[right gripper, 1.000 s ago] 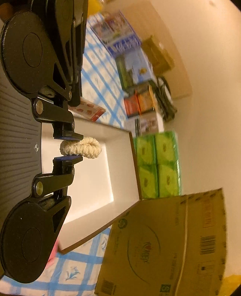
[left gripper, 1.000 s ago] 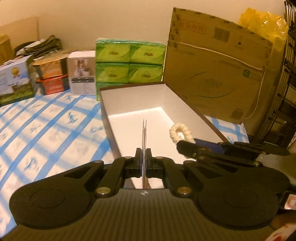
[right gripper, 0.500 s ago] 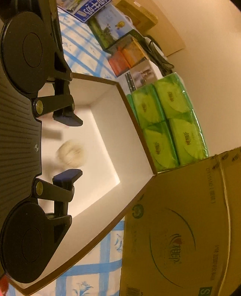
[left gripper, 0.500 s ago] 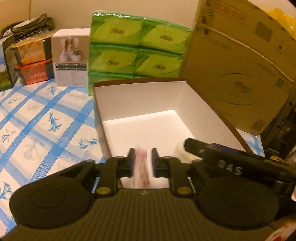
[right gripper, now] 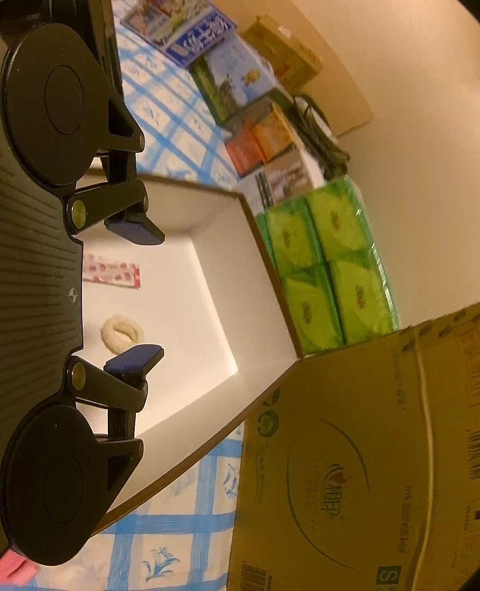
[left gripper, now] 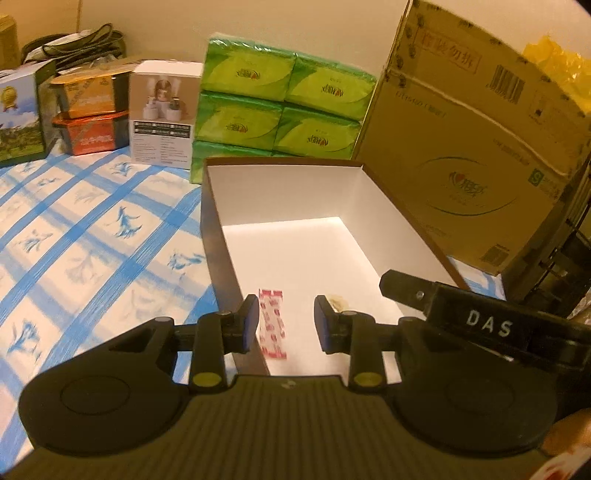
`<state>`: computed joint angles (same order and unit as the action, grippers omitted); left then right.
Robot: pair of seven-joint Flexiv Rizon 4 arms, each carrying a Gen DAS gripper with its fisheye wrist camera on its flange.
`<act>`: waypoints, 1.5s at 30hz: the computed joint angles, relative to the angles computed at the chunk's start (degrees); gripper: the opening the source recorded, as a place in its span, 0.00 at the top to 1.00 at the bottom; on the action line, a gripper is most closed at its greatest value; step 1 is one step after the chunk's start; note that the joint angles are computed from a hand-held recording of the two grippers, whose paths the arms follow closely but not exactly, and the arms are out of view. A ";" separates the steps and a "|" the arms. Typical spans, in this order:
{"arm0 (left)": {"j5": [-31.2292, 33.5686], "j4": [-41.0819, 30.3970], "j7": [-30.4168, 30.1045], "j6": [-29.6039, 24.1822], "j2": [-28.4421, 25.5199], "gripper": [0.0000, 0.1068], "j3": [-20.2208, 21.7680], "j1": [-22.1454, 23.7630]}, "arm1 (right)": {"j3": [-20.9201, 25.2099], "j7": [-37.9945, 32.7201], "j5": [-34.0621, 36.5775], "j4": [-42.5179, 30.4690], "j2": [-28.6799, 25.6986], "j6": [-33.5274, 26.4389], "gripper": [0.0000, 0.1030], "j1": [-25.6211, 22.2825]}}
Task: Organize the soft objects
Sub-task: 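Carry the cream hair tie into the open box and open the right gripper, then move the right gripper back from the box to the pile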
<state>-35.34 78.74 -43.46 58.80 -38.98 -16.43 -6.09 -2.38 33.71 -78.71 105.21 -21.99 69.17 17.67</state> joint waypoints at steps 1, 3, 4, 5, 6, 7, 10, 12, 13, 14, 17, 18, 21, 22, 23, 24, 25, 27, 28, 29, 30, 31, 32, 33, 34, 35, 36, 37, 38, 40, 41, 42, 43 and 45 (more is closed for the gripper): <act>-0.41 1.67 -0.03 0.33 1.32 0.73 -0.05 0.35 | 0.02 0.39 -0.77 0.30 0.54 0.46 0.41 0.01; -2.05 6.28 0.63 2.37 4.73 0.73 -0.42 1.20 | 0.47 1.66 -2.98 1.55 2.45 0.91 0.40 0.03; -3.05 8.56 1.04 3.32 6.47 0.73 -0.58 1.57 | 0.82 2.18 -4.06 2.03 3.28 1.00 0.39 -0.14; -3.83 10.50 1.37 3.85 8.07 0.73 -0.53 1.81 | 1.24 2.76 -5.39 2.59 4.24 1.04 0.39 -0.32; -4.62 12.80 1.69 4.55 10.02 0.73 -0.31 1.94 | 1.81 3.31 -6.72 3.27 5.35 0.87 0.37 -0.49; -5.65 14.96 2.37 5.43 11.82 0.73 -0.27 2.03 | 2.45 3.80 -7.93 3.90 6.40 0.60 0.36 -0.70; -8.93 21.25 4.69 7.55 17.26 0.73 0.44 1.84 | 4.67 5.31 -11.75 6.17 9.88 0.24 0.32 -1.51; -12.00 25.61 6.91 9.28 21.01 0.71 1.03 1.30 | 6.22 5.95 -13.03 7.77 11.98 0.25 0.31 -2.07; -13.80 27.52 8.28 9.92 22.67 0.70 1.37 0.93 | 6.90 6.20 -13.63 8.69 13.11 0.82 0.30 -2.45; -15.58 29.32 9.69 10.32 24.31 0.70 1.80 0.46 | 7.49 6.37 -14.04 9.46 14.02 1.24 0.30 -2.77; -20.51 34.39 13.25 11.00 29.24 0.70 3.57 -1.41 | 9.25 6.15 -13.79 12.16 16.88 1.63 0.28 -3.15; -22.37 36.09 14.47 11.31 30.92 0.70 4.21 -2.19 | 9.74 6.18 -13.89 13.08 17.86 1.93 0.28 -3.23; -26.61 40.40 17.42 11.76 35.23 0.70 6.57 -4.66 | 11.00 6.57 -14.27 15.69 20.75 2.33 0.27 -3.36; -27.68 41.66 18.10 12.07 36.43 0.70 7.40 -5.58 | 11.22 7.22 -15.15 16.37 21.58 2.90 0.27 -3.47; -28.81 42.84 18.79 12.48 37.56 0.70 8.19 -6.56 | 11.31 8.42 -16.78 17.03 22.50 4.03 0.27 -3.71; -30.12 44.19 19.49 13.10 38.81 0.70 8.97 -7.63 | 11.50 9.11 -17.72 17.61 23.25 4.60 0.26 -3.82; -30.65 45.21 19.45 13.37 39.77 0.70 9.82 -8.54 | 11.72 9.31 -18.40 18.23 24.02 5.04 0.26 -3.89; -31.27 47.11 18.92 13.76 41.62 0.70 11.28 -10.16 | 12.59 7.71 -17.36 19.67 25.54 4.55 0.26 -3.55; -32.01 48.16 19.24 14.17 42.67 0.70 11.81 -11.01 | 12.92 7.36 -17.12 20.34 26.28 4.40 0.26 -3.36; -32.46 49.20 19.49 14.61 43.68 0.70 12.28 -11.80 | 13.28 7.08 -16.60 21.06 27.08 4.28 0.26 -3.14; -32.49 50.16 19.53 14.98 44.61 0.70 12.70 -12.46 | 13.46 7.69 -17.00 21.68 27.78 4.39 0.26 -3.00; -32.52 51.19 19.54 15.50 45.58 0.70 13.06 -13.14 | 13.40 8.53 -17.98 22.21 28.48 5.09 0.26 -2.97; -32.53 52.25 19.49 16.19 46.53 0.70 13.37 -13.81 | 13.49 8.57 -18.03 22.92 29.18 5.44 0.26 -2.87; -32.23 53.27 19.20 16.88 47.44 0.70 13.64 -14.42 | 13.80 7.81 -17.08 23.62 29.82 5.32 0.26 -2.65; -32.19 54.18 19.12 17.48 48.24 0.70 13.95 -15.06 | 14.04 7.25 -16.44 24.29 30.53 5.27 0.26 -2.49; -32.01 54.99 18.80 18.04 48.91 0.70 14.24 -15.60 | 14.31 6.86 -16.07 24.88 31.14 5.10 0.26 -2.31; -31.44 55.79 18.08 18.41 49.60 0.70 14.54 -15.98 | 14.67 6.31 -15.44 25.59 31.85 4.79 0.26 -2.09; -30.73 56.68 17.32 18.67 50.36 0.70 14.89 -16.31 | 14.92 5.66 -14.80 26.16 32.40 4.73 0.26 -1.90; -29.58 57.45 16.26 18.71 51.05 0.70 15.24 -16.46 | 14.97 5.21 -14.77 26.73 32.95 5.27 0.26 -1.78; -27.57 58.85 14.60 19.14 52.17 0.70 15.92 -16.84 | 15.35 4.49 -14.02 27.81 33.87 5.41 0.26 -1.47; -26.33 59.63 13.60 19.67 52.79 0.70 16.12 -16.99 | 15.58 4.20 -13.60 28.35 34.35 5.40 0.26 -1.31; -24.85 60.43 12.61 20.15 53.42 0.70 16.40 -17.07 | 15.80 3.77 -12.98 28.96 34.82 5.52 0.26 -1.15; -23.42 60.99 11.74 20.35 53.93 0.70 16.77 -17.16 | 15.99 3.68 -12.55 29.53 35.27 5.59 0.26 -1.03; -20.59 62.10 9.88 20.26 55.03 0.70 17.62 -17.26 | 16.10 4.30 -12.88 30.51 36.16 6.22 0.26 -0.91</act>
